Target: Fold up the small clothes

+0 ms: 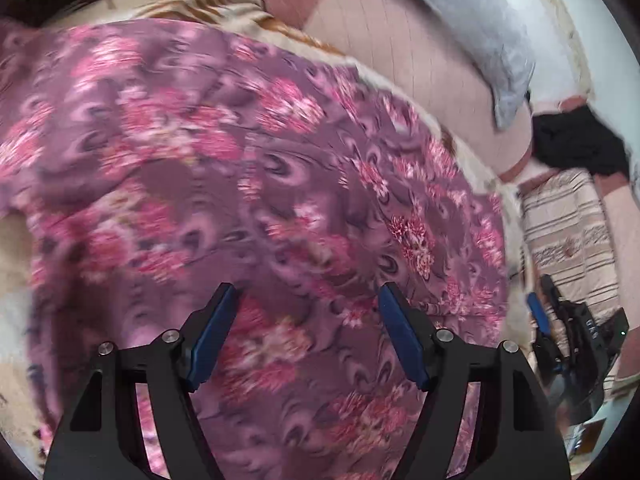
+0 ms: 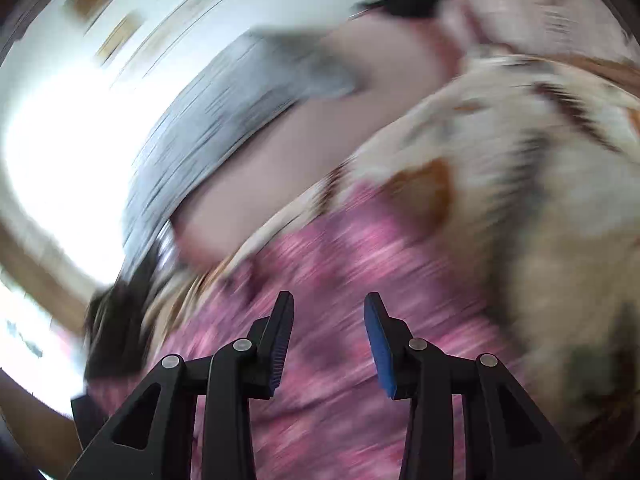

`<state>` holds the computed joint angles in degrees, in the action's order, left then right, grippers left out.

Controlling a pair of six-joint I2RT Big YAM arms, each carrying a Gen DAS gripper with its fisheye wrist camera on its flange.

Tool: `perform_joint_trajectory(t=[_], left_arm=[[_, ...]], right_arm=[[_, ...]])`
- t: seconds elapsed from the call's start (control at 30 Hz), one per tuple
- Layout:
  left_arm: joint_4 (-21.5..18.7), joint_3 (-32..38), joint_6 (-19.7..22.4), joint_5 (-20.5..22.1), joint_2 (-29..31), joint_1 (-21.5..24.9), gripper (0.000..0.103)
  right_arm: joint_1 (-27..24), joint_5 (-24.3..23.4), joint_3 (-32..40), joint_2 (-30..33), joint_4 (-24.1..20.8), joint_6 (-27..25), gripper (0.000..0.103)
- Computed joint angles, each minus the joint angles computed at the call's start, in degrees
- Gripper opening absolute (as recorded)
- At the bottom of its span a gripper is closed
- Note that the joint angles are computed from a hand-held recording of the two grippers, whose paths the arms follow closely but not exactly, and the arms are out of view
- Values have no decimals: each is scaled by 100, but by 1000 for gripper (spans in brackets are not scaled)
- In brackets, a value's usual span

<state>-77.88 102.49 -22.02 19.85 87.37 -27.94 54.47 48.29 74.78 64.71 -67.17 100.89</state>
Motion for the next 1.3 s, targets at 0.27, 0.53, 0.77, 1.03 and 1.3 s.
perform_joint_trajectory(t=[0.27, 0.53, 0.77, 1.03, 1.3], left_arm=[[270, 308, -839, -105, 117, 144, 5], [33, 38, -805, -679, -114, 221, 5], [-239, 17, -410, -973, -25, 137, 13], [216, -71, -816, -766, -463, 366, 28], [182, -135, -32, -1730, -113, -129, 40]], right_arm=[[-106, 122, -883, -816, -202, 851, 46], [-1033, -1960, -1419, -910, 1688, -619, 45], [-929, -1747, -578, -300, 373, -1043, 13], [-333, -201, 135, -12, 79, -1551, 38], [-644, -1546, 399, 658, 15, -2073, 36]])
